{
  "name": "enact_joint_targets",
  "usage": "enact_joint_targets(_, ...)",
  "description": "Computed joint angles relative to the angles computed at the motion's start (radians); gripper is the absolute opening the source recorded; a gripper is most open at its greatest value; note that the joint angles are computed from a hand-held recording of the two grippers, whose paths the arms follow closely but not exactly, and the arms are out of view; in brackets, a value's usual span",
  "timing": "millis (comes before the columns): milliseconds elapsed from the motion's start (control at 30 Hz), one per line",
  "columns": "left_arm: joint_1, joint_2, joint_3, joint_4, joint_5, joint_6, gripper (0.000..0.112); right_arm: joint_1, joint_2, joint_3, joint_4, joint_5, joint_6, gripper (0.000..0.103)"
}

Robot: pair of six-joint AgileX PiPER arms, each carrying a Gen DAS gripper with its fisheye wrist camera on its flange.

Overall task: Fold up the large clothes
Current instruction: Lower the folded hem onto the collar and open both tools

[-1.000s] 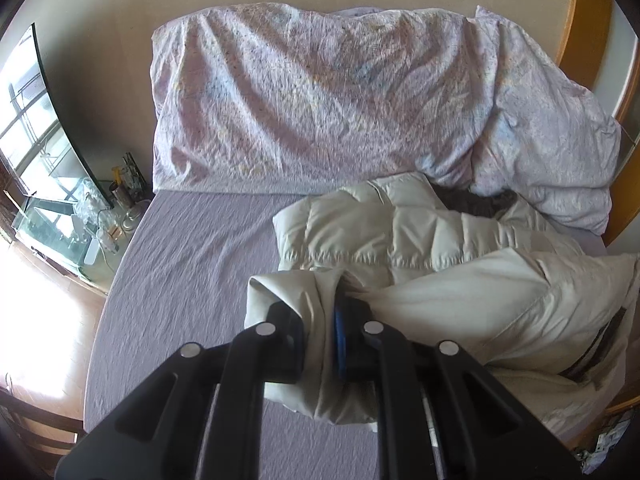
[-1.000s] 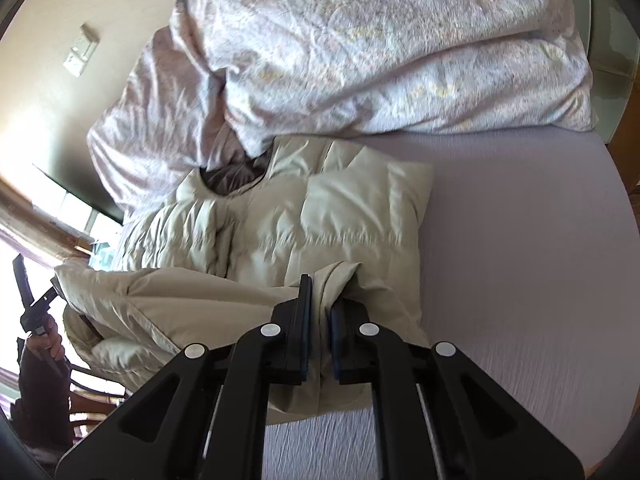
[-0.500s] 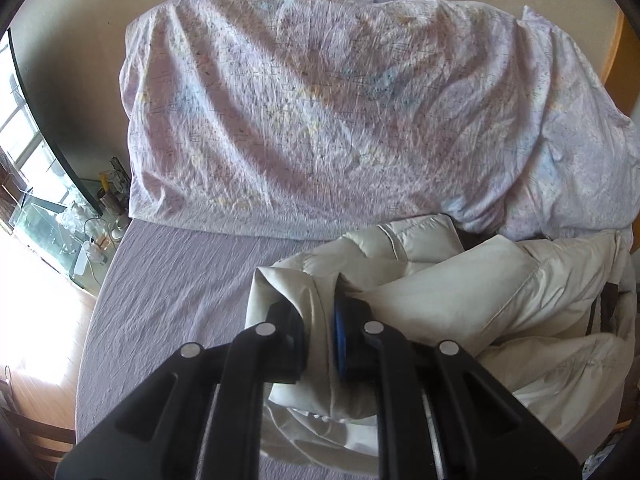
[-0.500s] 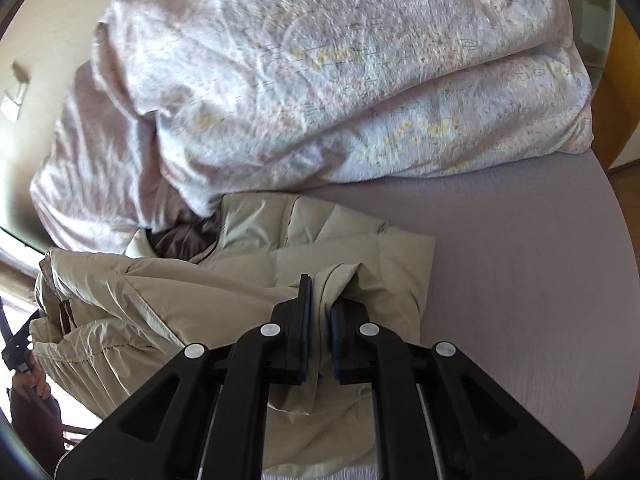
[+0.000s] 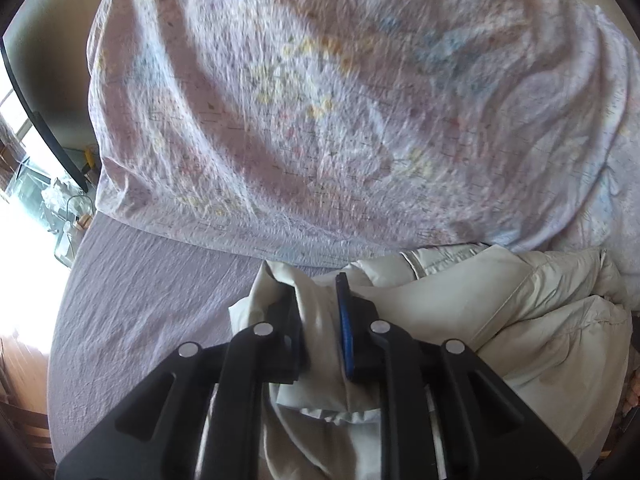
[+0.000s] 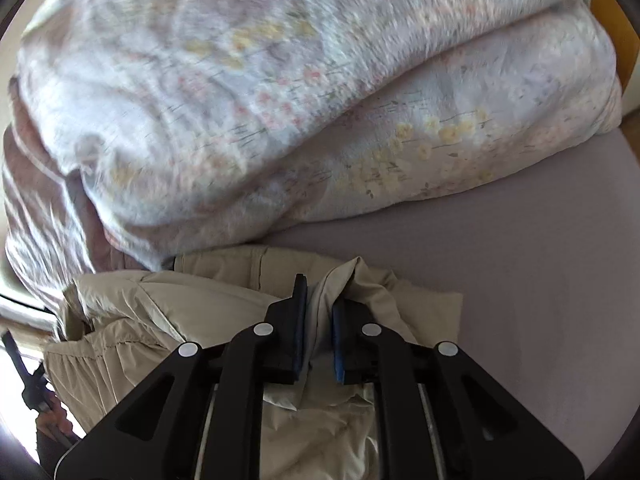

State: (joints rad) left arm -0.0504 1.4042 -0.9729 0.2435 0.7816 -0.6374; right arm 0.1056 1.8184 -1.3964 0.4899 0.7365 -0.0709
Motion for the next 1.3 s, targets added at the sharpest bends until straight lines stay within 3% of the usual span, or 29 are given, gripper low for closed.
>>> enact_joint_targets(200, 0.027, 0.072, -0.024, -0.031, -0.041, 0.007, 0.022, -0.083, 0.064, -0.059, 0.147, 0.088, -0.056, 0.015)
enact_joint_targets(300, 0.038, 0.080, -0.045, -0.045, -0.033, 0.028, 0.032, -0.113, 0.040, -0.057, 0.167, 0.099, -0.088, 0.021)
enact_joint_targets(400, 0.020, 0.080, -0.074, 0.000, -0.011, -0.007, 0.057, -0.127, -0.013, -0.034, 0.124, 0.072, -0.063, 0.038)
enact_joint_targets(433, -0.004, 0.072, -0.083, 0.065, 0.004, -0.061, 0.072, -0.127, -0.050, -0.009, 0.094, 0.040, -0.047, 0.053)
enact_joint_targets(467, -0.016, 0.069, -0.093, 0.092, 0.014, -0.080, 0.074, -0.128, -0.079, 0.013, 0.090, 0.020, -0.051, 0.061)
enact_joint_targets(700, -0.118, -0.004, -0.097, 0.114, 0.075, -0.112, 0.074, -0.056, -0.189, 0.091, 0.143, 0.049, -0.163, 0.062)
enact_joint_targets(900, -0.298, -0.088, -0.052, 0.150, 0.140, -0.241, 0.074, 0.117, -0.252, 0.164, 0.119, 0.055, -0.140, 0.061)
enact_joint_targets(1067, -0.410, -0.106, -0.021, 0.164, 0.162, -0.310, 0.075, 0.250, -0.205, 0.130, -0.023, 0.060, -0.024, 0.059)
enact_joint_targets(1167, -0.434, -0.089, -0.010, 0.177, 0.153, -0.329, 0.075, 0.266, -0.174, 0.125, -0.070, 0.055, 0.005, 0.045)
enact_joint_targets(1233, -0.449, -0.069, -0.014, 0.192, 0.157, -0.344, 0.075, 0.262, -0.150, 0.113, -0.062, 0.058, 0.006, 0.019)
enact_joint_targets(1300, -0.447, -0.057, -0.018, 0.187, 0.153, -0.338, 0.075, 0.263, -0.121, 0.090, -0.064, 0.044, 0.017, 0.009)
